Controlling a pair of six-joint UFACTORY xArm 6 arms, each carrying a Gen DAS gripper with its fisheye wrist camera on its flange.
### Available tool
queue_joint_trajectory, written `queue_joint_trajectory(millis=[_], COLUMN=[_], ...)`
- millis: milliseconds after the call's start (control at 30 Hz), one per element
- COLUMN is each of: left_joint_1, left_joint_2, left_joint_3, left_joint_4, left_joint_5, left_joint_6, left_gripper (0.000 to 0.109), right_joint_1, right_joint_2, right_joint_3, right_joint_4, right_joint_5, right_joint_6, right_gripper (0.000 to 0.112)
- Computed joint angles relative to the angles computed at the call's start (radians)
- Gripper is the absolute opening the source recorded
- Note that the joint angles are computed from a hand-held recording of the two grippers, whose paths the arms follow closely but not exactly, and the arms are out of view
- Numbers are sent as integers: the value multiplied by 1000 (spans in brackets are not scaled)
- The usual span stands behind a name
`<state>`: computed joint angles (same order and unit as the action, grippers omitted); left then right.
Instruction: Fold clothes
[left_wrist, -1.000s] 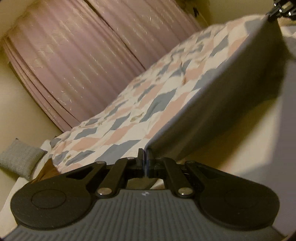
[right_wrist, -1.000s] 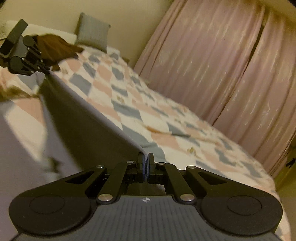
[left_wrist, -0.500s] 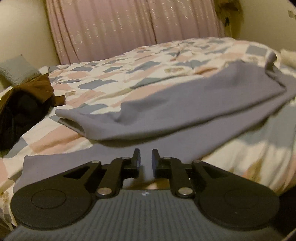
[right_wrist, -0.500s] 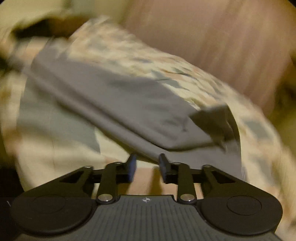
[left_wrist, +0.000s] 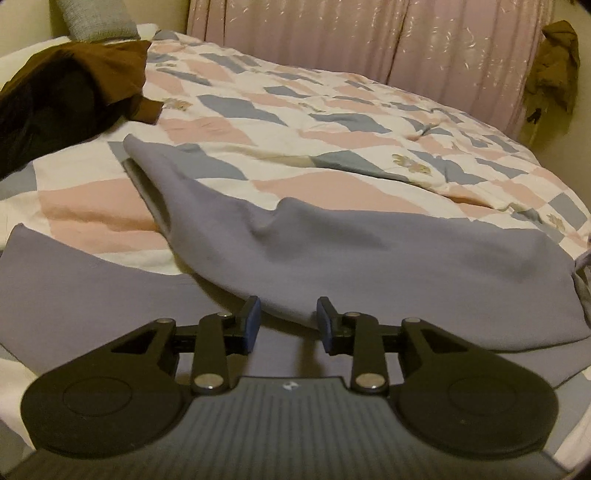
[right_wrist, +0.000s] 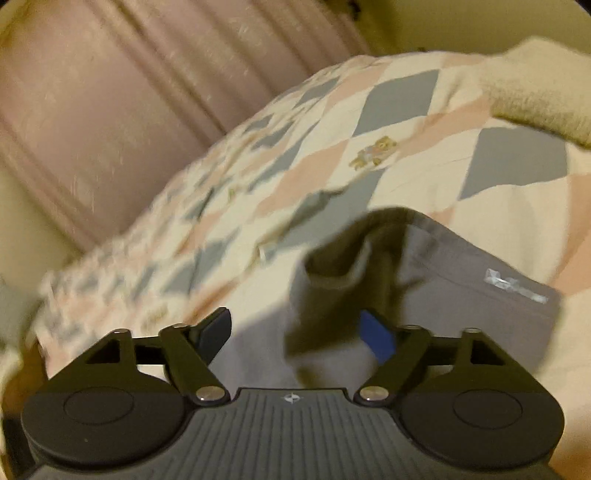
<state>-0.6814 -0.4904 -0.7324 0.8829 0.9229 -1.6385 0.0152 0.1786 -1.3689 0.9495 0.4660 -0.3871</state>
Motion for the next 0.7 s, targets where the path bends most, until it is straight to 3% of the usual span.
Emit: queue_joint_trajectory(millis=[33,67,100,300,433,533,600,633,700], left_joint_1=[2,6,9,73,181,300,392,449,545], left_joint_2=[-7,-15,-27,-122,-164,-173,-172,-179,-179], left_joint_3=[7,16,27,96,106,114,131,155,189], left_joint_4=[-3,-7,-13,-42,-41,-42,-62,-81,-117], left_joint_5=[-1,-5,-8,-45,-27,-44,-77,-134,-231], left_joint_6=[0,0,-5,-109,-129,-142,-159,-169,-176], left_gripper=[28,27,27,30,31,41,34,32,18], right_joint_1=[-15,-31,-47,-168,-235,-232,-221,-219,-216], right_joint_2=[6,10,12,-45,-35,-24,-21,-25,-25], right_joint_3=[-9,-10,-9,118,148,141,140,144,136], right_joint_4=[-19,-42,-67,-89,-3,-5,-38,-52,-74], right_joint_5=[18,33,48,25,66,60,44,40,45], right_joint_6=[23,59,99,198,186,174,176,184,216], right_gripper=[63,32,9,9,9,9,9,9,9])
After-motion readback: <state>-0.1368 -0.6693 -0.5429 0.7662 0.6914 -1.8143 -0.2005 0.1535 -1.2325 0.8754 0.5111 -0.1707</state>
